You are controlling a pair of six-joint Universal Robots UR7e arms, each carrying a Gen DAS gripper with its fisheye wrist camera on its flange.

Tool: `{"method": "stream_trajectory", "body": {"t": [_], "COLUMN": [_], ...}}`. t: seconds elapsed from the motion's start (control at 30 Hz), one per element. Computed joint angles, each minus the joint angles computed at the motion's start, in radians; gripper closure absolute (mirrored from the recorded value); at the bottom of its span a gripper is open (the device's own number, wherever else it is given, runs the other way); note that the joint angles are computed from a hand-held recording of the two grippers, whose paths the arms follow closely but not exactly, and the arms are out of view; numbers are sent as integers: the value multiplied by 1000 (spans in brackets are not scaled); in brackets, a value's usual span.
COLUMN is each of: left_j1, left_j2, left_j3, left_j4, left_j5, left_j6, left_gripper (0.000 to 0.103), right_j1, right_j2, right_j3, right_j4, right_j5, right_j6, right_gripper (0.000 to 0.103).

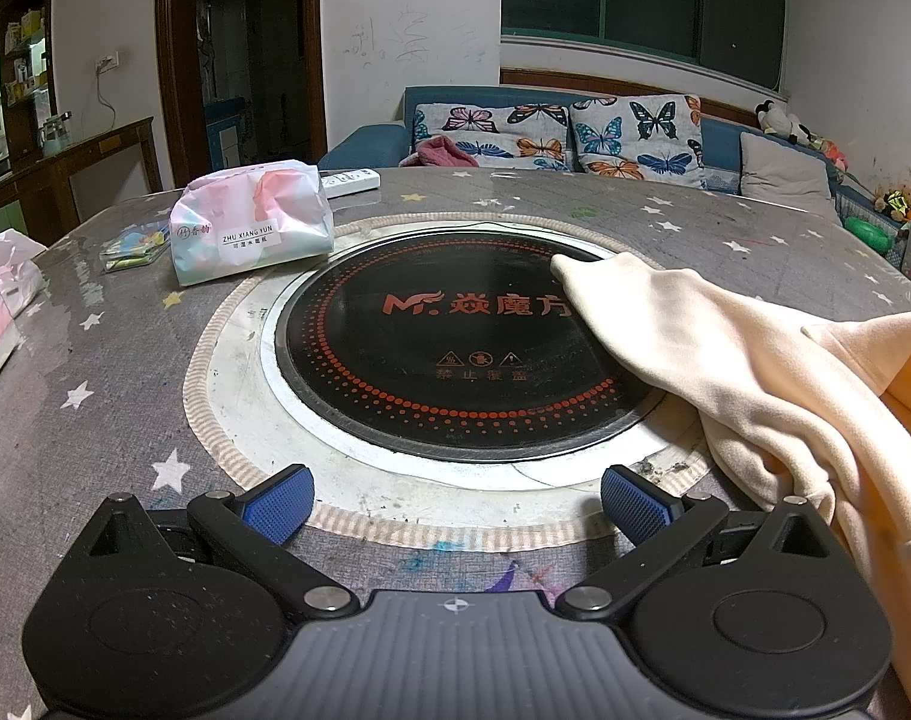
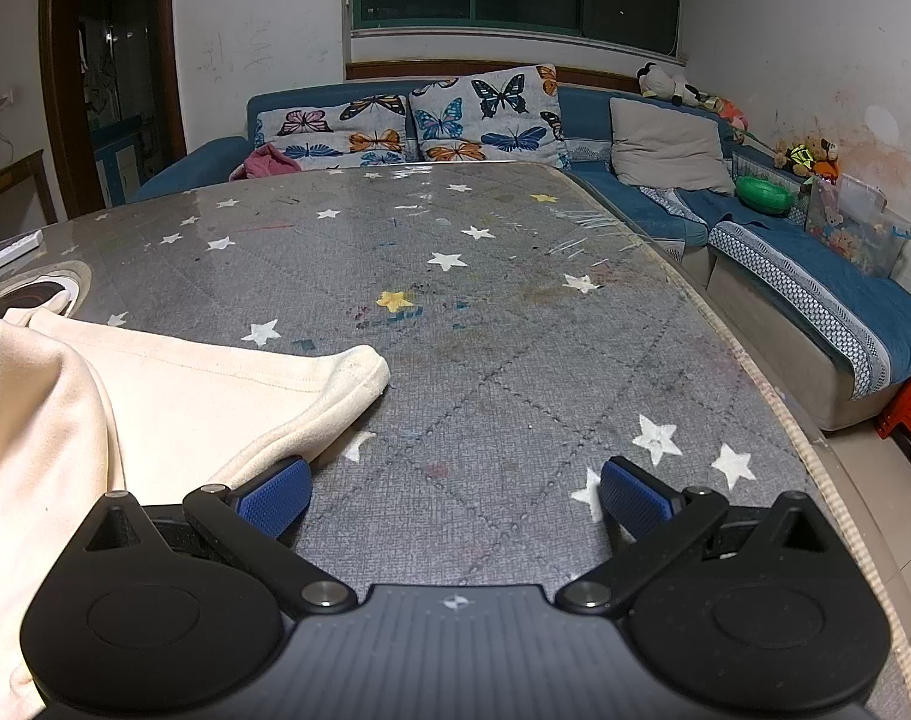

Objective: Fold clothes
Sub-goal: 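Move both grippers over the cream shirt toward its hem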

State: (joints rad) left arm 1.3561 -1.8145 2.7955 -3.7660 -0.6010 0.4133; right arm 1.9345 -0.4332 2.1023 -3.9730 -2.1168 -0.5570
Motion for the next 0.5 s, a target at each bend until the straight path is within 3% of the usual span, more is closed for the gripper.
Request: {"method": "stream_trajectory", "body": {"t": [0.5], "left_j1": [-17], "left_j2": [6], "left_j3": [1], "left_j4": [-3], "left_j5": [21], "left_j6": [-1], "left_gripper": [0], "right_j1": [23], "right_j2": [-45], "right_j3": [42], "right_j4": [35], "right_j5": [-5], "right_j6": [69], "right_gripper": [0]}}
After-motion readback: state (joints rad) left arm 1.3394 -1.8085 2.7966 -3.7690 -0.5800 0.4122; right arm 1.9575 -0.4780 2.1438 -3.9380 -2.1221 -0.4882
